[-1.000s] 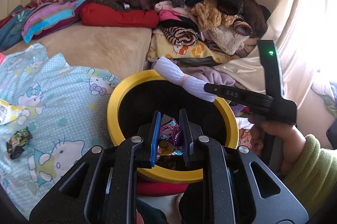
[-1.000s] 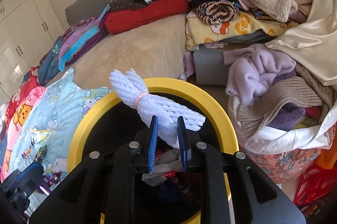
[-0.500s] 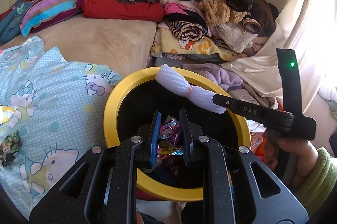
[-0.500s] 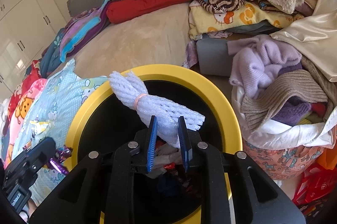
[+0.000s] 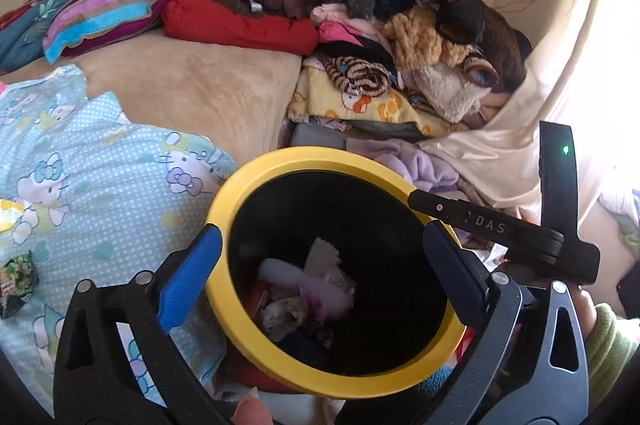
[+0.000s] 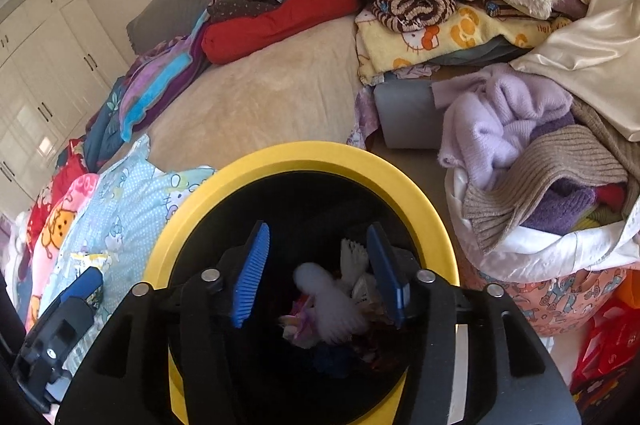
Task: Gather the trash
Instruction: 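Open both grippers to drop the sleeve and purple wrapper into the bin, then move both tools back over the remaining trash on the bed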
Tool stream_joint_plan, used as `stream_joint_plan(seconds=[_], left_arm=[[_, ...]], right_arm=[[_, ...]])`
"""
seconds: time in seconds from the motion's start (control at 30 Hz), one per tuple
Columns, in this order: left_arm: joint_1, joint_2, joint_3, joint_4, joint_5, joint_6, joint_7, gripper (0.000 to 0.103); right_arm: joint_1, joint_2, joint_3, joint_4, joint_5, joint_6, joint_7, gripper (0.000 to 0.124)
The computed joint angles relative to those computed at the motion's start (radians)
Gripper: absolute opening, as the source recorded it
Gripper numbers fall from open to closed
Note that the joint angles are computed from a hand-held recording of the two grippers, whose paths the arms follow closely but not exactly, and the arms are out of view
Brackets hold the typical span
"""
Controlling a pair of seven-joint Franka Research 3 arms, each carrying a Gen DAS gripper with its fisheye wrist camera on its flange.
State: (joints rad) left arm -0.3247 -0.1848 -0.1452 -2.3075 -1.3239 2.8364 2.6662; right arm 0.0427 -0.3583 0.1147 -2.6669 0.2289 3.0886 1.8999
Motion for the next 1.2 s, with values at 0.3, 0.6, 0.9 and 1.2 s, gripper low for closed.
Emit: stream_joint_plan(seconds=[0.3, 0.6, 0.9, 1.2], left_arm=[[0.003, -0.054, 0.023, -0.037, 0.013, 0.076, -0.05, 0.092], [-0.033, -0.105, 0.086, -0.079, 0.054, 0.169, -0.068, 0.092], [-0.077, -0.141, 0.178, -0.107, 0.051, 0.251, -0.044, 0.092], [-0.101, -0.159, 0.283, -0.135, 0.111, 0.296, -0.102, 0.092]], right_arm=[[-0.074, -0.011, 0.108, 0.024, -0.112, 0.003, 0.056, 0.059], [-0.075, -0.014, 0.153, 0.06, -0.165, 0.003, 0.087, 0.066], [-0.034, 0.016, 0.188, 0.111, -0.206, 0.006, 0.115, 0.068], [-0.016, 0.082, 0.254, 0.181, -0.291, 0.001, 0.185, 0.068]])
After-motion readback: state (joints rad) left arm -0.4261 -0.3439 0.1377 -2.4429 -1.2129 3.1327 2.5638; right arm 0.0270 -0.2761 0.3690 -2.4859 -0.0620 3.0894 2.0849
